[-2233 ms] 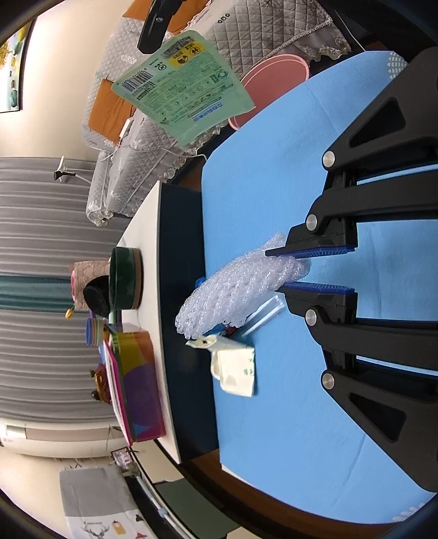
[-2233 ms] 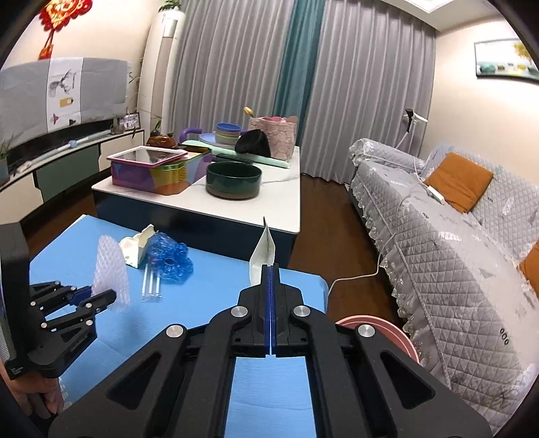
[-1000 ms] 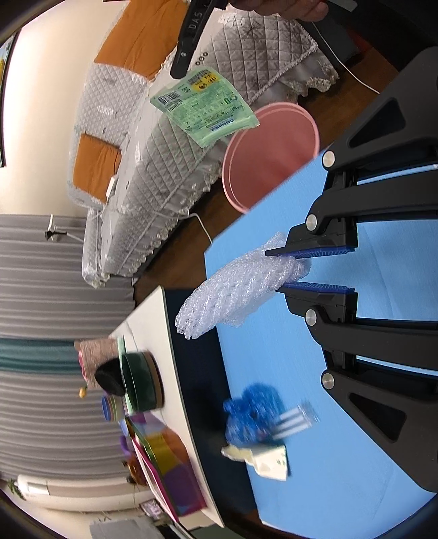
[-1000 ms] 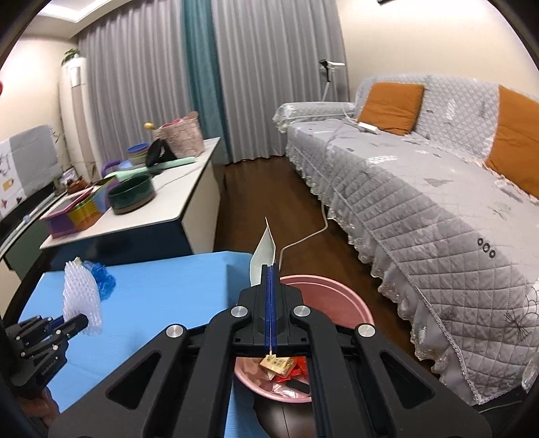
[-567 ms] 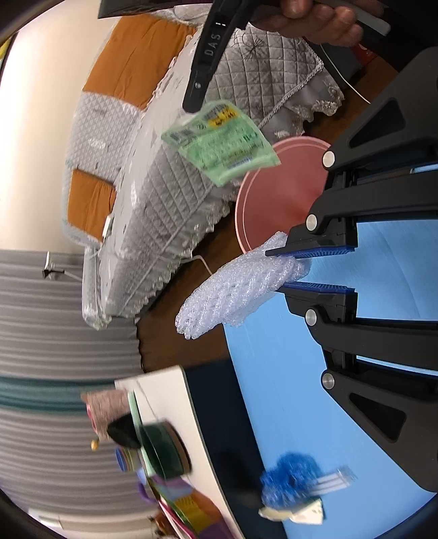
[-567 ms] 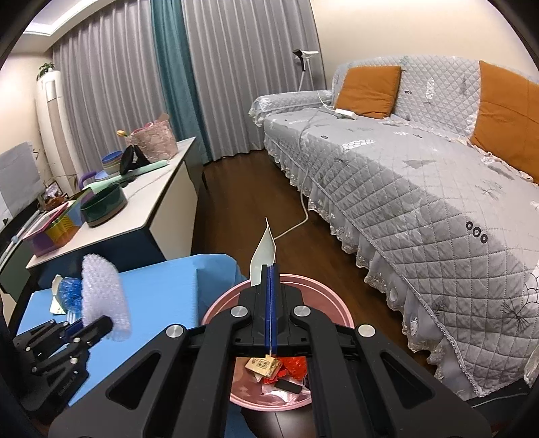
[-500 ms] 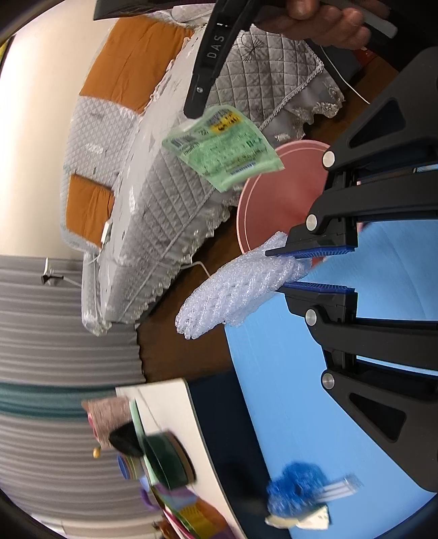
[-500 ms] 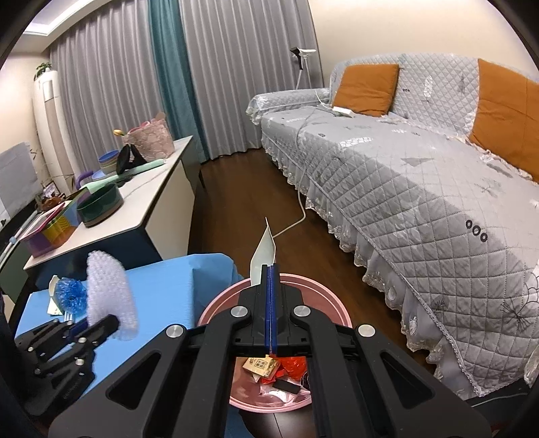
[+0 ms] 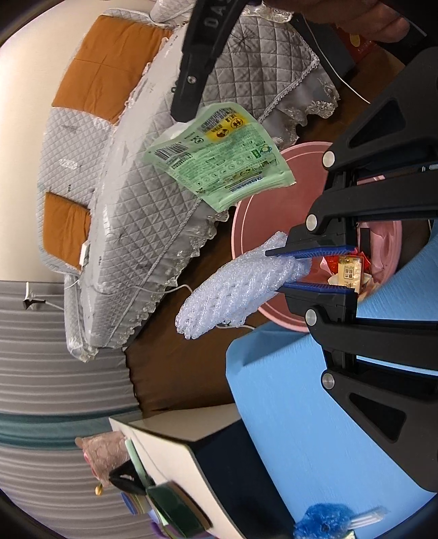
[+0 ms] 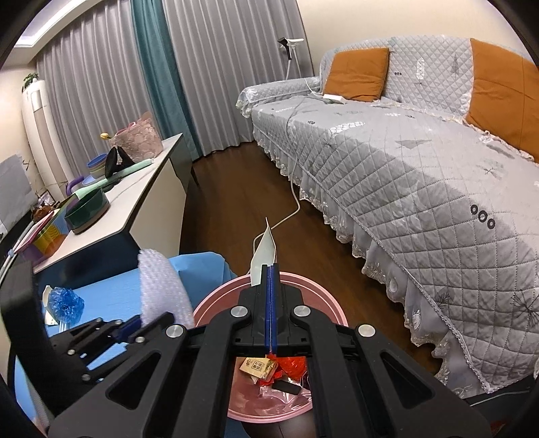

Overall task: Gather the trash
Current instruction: 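Open both tools over the pink bin to drop the bag and sleeve, then return both open tools to the table toward the blue bag and carton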

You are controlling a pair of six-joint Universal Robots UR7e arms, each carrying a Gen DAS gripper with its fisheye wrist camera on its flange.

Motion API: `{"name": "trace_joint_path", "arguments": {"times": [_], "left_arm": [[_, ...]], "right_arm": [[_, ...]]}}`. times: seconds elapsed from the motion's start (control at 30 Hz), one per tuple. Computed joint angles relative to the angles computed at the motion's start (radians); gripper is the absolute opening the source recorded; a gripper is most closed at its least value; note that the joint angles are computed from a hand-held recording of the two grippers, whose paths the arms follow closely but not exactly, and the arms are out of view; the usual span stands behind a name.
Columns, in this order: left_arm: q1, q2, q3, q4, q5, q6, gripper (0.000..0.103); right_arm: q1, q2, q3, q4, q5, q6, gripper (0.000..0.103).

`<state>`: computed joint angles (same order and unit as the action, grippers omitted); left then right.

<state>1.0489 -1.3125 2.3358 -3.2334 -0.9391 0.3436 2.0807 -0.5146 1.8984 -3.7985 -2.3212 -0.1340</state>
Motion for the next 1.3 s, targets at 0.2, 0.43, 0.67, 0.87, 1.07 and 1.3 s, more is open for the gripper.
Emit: {"name": "trace_joint_path", "arguments": {"times": [0.2, 0.43, 0.67, 0.87, 1.07, 1.3], "left_arm": [[0.016, 0.034, -0.038, 0.063, -0.012, -0.017, 0.027], [0.019, 0.011, -0.027, 0.082, 0.022, -0.041, 0.059], [0.005, -0.091, 0.01, 0.097, 0.056, -0.064, 0.059], [-0.02, -0.253, 0.061, 0.141, 0.095, -0.079, 0.059], [-0.031, -0.424, 0.101, 0.207, 0.137, -0.083, 0.059], [-0.006, -0.612, 0.109, 0.304, 0.18, -0.043, 0.058]], "right_arm": [[-0.023, -0.014, 0.007, 0.065, 0.009, 0.069, 0.008], [-0.016, 0.001, -0.01, 0.063, -0.048, 0.078, 0.057], [0.012, 0.038, -0.043, -0.03, -0.096, 0.03, 0.057], [0.052, 0.076, -0.08, -0.094, -0.097, -0.026, 0.051], [0.107, 0.117, -0.12, -0.121, -0.07, -0.044, 0.049], [0.172, 0.173, -0.181, -0.084, -0.039, -0.042, 0.048]]}}
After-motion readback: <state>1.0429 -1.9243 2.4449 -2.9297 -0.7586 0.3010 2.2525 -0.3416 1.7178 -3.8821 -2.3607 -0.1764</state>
